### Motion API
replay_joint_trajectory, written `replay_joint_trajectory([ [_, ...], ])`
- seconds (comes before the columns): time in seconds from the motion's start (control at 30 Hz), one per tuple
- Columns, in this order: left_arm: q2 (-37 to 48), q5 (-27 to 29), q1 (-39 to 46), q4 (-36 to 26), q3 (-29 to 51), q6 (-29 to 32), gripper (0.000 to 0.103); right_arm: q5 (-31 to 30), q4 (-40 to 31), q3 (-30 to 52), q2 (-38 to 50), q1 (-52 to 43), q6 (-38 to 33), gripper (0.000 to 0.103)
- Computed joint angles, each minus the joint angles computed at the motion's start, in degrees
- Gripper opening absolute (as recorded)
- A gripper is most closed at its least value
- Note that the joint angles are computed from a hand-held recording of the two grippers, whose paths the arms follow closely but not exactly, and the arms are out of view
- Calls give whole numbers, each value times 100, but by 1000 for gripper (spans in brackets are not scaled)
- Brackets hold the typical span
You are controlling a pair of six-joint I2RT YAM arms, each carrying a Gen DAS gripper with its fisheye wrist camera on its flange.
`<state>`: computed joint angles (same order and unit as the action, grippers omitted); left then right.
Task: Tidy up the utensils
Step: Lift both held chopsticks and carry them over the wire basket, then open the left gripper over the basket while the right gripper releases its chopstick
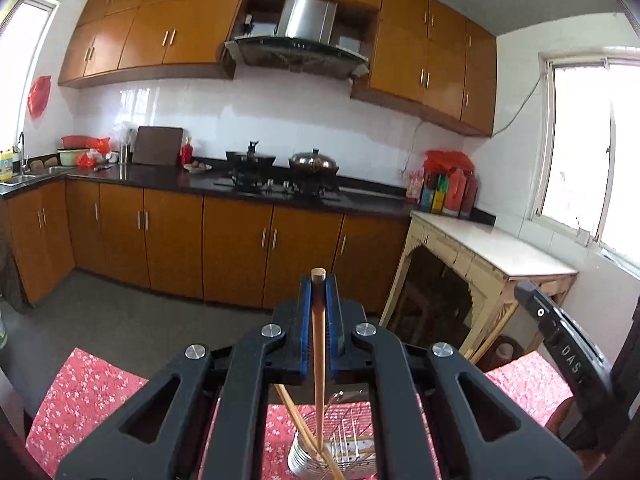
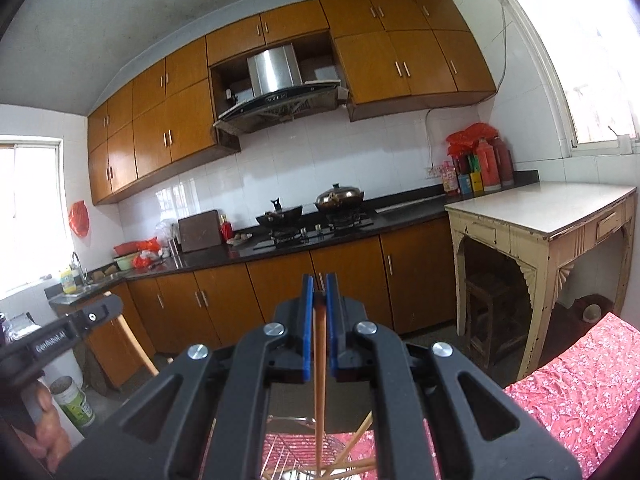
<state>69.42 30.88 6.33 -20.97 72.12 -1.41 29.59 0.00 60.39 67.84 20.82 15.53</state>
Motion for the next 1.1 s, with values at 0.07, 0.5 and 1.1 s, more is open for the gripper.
replay_joint_trajectory([
  [0.07, 24, -79, -34, -26, -44, 92, 7, -40, -37, 1, 62, -17, 32, 7],
  [0.5, 65, 20, 370, -301, 181, 181, 36, 288, -288, -81, -153, 101, -110, 38],
  [1.1, -1190, 2072, 3462, -1952, -1375, 2512, 69, 3195, -3364, -2027, -2840, 3141, 2333, 42],
])
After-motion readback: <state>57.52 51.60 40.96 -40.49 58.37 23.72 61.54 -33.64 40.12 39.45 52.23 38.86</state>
